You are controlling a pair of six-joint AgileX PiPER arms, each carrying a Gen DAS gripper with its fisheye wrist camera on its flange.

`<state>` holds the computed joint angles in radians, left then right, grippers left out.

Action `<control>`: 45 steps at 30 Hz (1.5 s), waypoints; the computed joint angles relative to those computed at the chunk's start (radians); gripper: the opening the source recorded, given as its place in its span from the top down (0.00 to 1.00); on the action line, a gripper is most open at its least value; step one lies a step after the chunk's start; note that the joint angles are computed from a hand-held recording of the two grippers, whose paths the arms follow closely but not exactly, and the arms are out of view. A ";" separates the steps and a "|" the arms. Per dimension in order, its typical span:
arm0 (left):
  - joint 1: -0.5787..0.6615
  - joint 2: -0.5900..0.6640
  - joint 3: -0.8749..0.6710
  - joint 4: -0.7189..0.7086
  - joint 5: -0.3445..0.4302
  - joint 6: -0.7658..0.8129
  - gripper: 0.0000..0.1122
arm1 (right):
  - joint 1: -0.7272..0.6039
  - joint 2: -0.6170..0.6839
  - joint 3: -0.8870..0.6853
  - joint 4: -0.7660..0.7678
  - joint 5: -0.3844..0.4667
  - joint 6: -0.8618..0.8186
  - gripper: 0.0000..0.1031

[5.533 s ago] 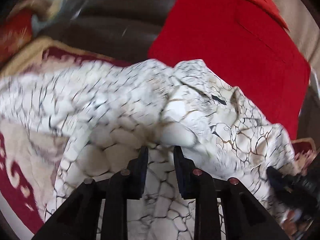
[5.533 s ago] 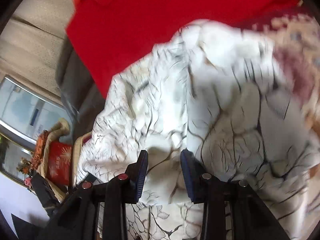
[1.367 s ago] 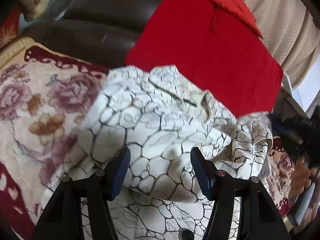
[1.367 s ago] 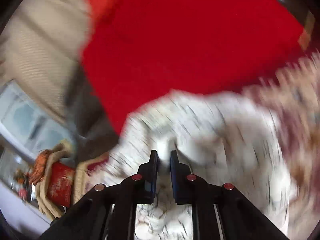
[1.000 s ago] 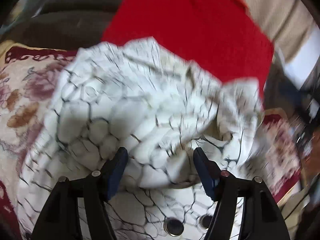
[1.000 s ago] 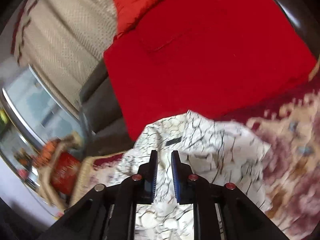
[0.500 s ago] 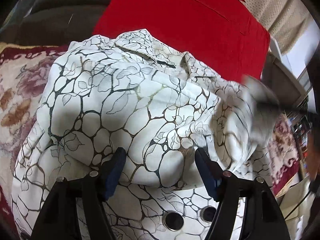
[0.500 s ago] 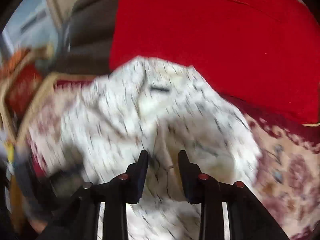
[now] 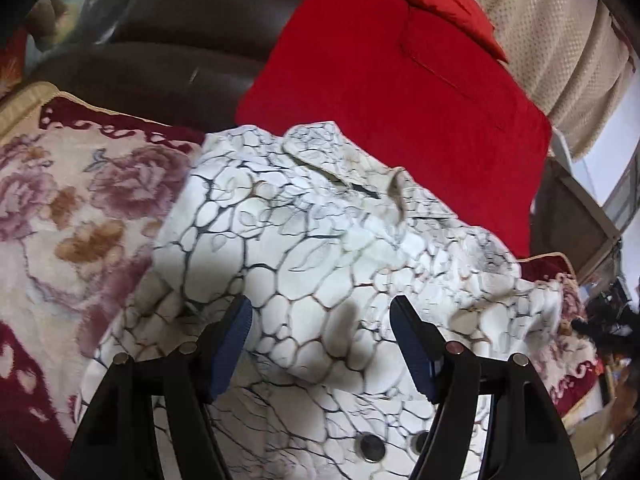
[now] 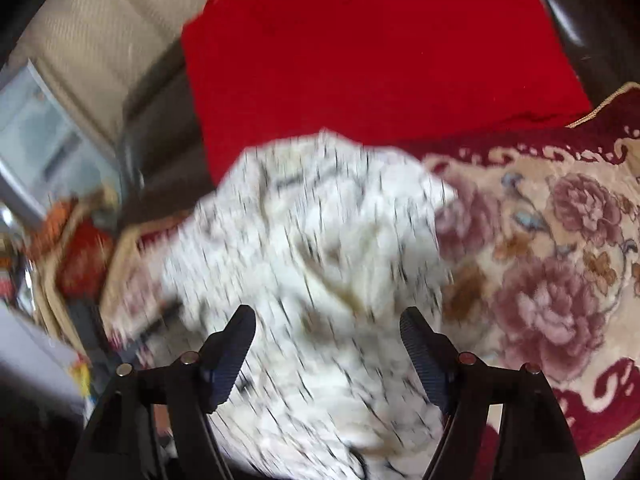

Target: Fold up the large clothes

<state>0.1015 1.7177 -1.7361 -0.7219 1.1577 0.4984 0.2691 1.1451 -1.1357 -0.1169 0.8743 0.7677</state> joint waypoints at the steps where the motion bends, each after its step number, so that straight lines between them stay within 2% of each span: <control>1: -0.005 0.010 -0.009 0.007 0.010 -0.009 0.36 | -0.012 0.024 -0.030 -0.010 -0.001 0.013 0.24; 3: -0.011 0.015 -0.014 0.013 0.020 -0.011 0.36 | -0.032 0.108 -0.107 -0.066 0.009 0.036 0.24; 5: -0.020 0.007 -0.006 0.019 0.010 0.009 0.36 | -0.069 0.189 -0.165 -0.050 0.017 -0.004 0.24; 7: -0.023 0.010 -0.009 0.014 0.013 0.020 0.36 | -0.120 0.263 -0.206 0.005 0.042 -0.068 0.26; 9: -0.022 0.016 -0.018 0.011 0.025 0.013 0.36 | -0.177 0.298 -0.191 0.125 0.009 -0.175 0.32; 10: -0.022 0.021 -0.023 0.012 0.027 0.008 0.36 | -0.179 0.307 -0.182 0.155 -0.010 -0.205 0.41; 11: -0.022 0.023 -0.025 0.012 0.028 0.006 0.36 | -0.160 0.333 -0.205 0.145 0.010 -0.228 0.53; 13: -0.020 0.022 -0.028 0.006 0.028 0.003 0.36 | -0.068 0.370 -0.263 0.011 0.080 -0.191 0.77; 15: -0.017 0.021 -0.032 0.000 0.028 0.004 0.36 | -0.003 0.384 -0.301 -0.055 0.122 -0.173 0.90; 18: -0.013 0.017 -0.032 -0.008 0.021 0.006 0.36 | 0.081 0.390 -0.373 -0.150 0.169 -0.154 0.92; 23: -0.012 -0.009 -0.005 -0.034 -0.016 0.024 0.36 | 0.162 0.368 -0.463 -0.349 0.137 -0.069 0.95; 25: -0.026 -0.010 -0.002 -0.023 -0.018 0.025 0.36 | 0.141 0.374 -0.472 -0.378 0.099 -0.062 0.95; 29: -0.088 0.043 -0.059 0.062 0.051 -0.014 0.36 | 0.030 0.375 -0.404 -0.139 0.015 -0.178 0.93; 32: -0.126 0.042 -0.056 0.134 0.023 -0.034 0.36 | -0.004 0.300 -0.273 0.047 -0.092 -0.268 0.93; 34: -0.128 0.037 -0.050 0.140 0.015 -0.039 0.36 | -0.002 0.278 -0.223 0.108 -0.117 -0.287 0.93; 39: -0.099 0.027 -0.040 0.111 0.016 -0.026 0.36 | 0.088 0.288 -0.155 0.037 0.025 -0.256 0.93; 42: -0.072 0.017 -0.033 0.087 -0.006 -0.019 0.36 | 0.068 0.227 -0.012 0.130 0.031 -0.321 0.92; 45: -0.059 0.007 -0.022 0.091 -0.038 -0.027 0.36 | 0.044 0.197 0.047 0.165 0.028 -0.358 0.92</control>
